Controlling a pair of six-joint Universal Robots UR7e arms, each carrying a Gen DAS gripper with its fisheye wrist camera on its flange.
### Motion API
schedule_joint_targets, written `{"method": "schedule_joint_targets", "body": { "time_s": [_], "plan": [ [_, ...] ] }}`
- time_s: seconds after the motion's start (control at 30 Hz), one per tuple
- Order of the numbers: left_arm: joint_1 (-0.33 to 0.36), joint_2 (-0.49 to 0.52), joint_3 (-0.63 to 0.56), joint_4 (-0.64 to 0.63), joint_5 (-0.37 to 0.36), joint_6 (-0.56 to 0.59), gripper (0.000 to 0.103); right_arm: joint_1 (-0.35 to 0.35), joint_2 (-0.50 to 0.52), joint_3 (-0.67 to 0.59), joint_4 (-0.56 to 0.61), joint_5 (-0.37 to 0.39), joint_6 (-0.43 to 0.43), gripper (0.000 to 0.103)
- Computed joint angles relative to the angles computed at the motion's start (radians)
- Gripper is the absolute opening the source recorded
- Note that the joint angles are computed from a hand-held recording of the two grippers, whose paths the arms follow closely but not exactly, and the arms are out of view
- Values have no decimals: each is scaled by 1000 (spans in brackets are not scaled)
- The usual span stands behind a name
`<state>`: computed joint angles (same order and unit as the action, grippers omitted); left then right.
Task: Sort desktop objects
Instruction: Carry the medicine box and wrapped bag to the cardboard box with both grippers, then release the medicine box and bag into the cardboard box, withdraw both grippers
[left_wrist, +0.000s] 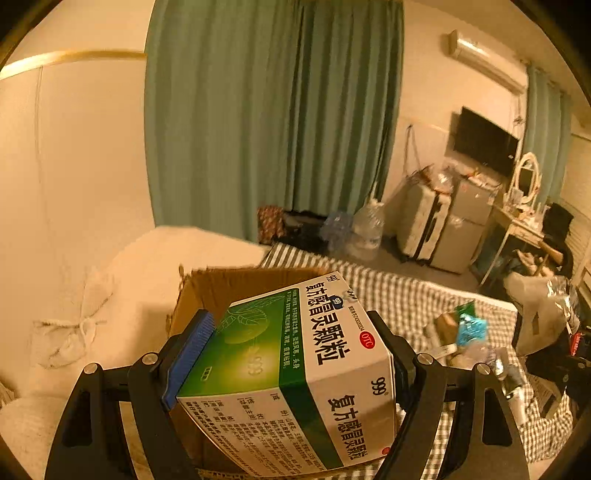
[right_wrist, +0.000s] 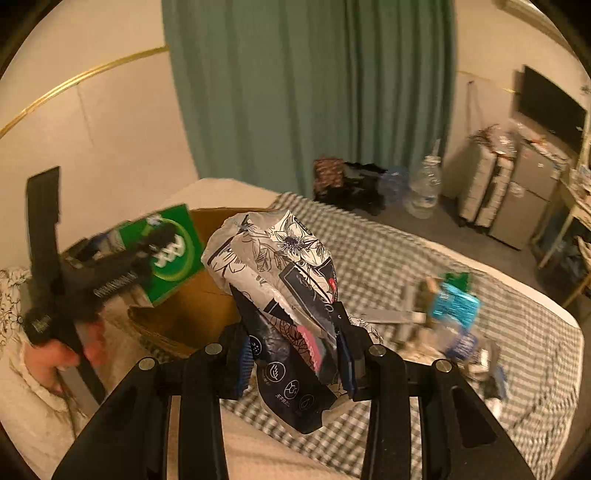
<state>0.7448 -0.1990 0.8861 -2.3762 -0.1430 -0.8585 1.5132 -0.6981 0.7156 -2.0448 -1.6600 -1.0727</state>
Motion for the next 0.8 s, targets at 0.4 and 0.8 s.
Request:
{"method": "schedule_joint_targets", "body": {
  "time_s": [0.4, 0.8],
  "plan": [
    [93, 15, 20, -82, -55, 34, 84, 33, 226, -207, 125, -75, -13, 37],
    [100, 29, 82, -413, -70, 272, 103, 45, 210, -115, 38, -42, -1, 83]
  ]
}}
